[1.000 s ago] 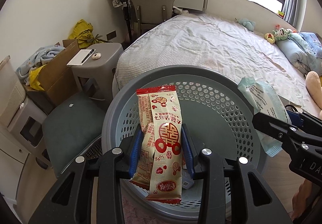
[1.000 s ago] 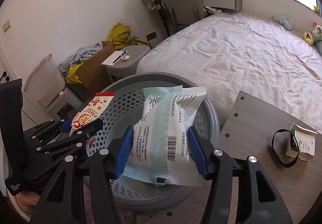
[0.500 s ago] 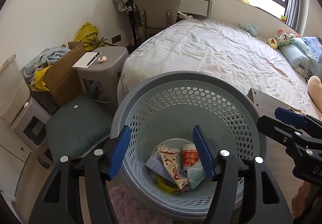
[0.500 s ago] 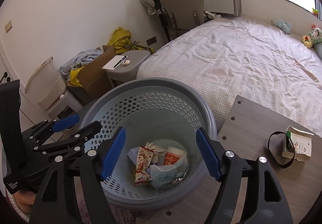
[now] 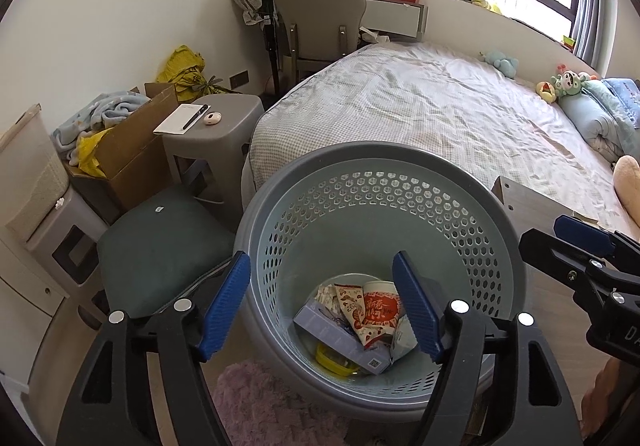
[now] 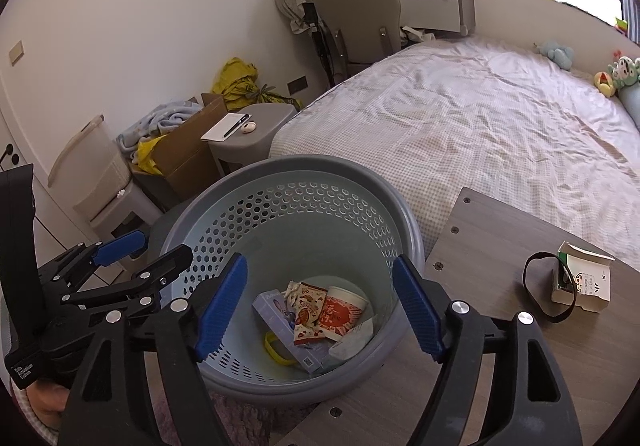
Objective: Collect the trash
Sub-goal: 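Open both grippers to drop the wipes and snack packet into the basket, then move both open grippers from the basket back over the table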
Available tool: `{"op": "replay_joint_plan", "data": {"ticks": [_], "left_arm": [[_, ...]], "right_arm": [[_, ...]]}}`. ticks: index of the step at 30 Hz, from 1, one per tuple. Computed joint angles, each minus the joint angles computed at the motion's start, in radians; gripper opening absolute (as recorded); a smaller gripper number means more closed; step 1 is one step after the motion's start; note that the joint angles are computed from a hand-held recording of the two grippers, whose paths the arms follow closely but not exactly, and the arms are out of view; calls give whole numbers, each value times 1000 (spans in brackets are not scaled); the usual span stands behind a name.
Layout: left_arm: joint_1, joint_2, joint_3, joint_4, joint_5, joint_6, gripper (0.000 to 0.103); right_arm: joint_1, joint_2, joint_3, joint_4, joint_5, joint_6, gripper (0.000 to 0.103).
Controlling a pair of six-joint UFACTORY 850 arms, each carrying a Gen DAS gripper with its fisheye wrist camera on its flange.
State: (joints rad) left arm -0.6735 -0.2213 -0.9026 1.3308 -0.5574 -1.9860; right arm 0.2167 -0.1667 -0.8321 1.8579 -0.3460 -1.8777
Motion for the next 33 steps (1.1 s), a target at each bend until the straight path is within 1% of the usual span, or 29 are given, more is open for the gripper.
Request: {"op": "replay_joint_plan", "data": {"ticks": [2, 8, 10, 16, 18, 23, 33], "left_arm": [[-5, 4, 3, 0, -6, -5, 73], [-26, 10, 12, -8, -24, -10, 73], [-34, 10, 11, -10, -28, -11, 73], [-61, 1, 1, -11, -25, -14, 74], [-70, -1, -3, -7, -21, -14, 76], [-105, -25, -32, 10, -2, -14, 76], [-170, -115, -143, 6, 69, 37, 76]], "right_arm": [[-1, 8, 9, 15, 0, -14, 77], [-14, 37, 46, 38, -1, -38, 78], [-17, 49, 60, 69, 11, -72, 80], [-53, 87, 110, 94, 11, -95, 81], [-73, 102, 132, 103, 9, -104, 83], [-132, 135, 183, 128, 15, -127, 85], [-302, 183, 261, 101, 27, -109, 88]]}}
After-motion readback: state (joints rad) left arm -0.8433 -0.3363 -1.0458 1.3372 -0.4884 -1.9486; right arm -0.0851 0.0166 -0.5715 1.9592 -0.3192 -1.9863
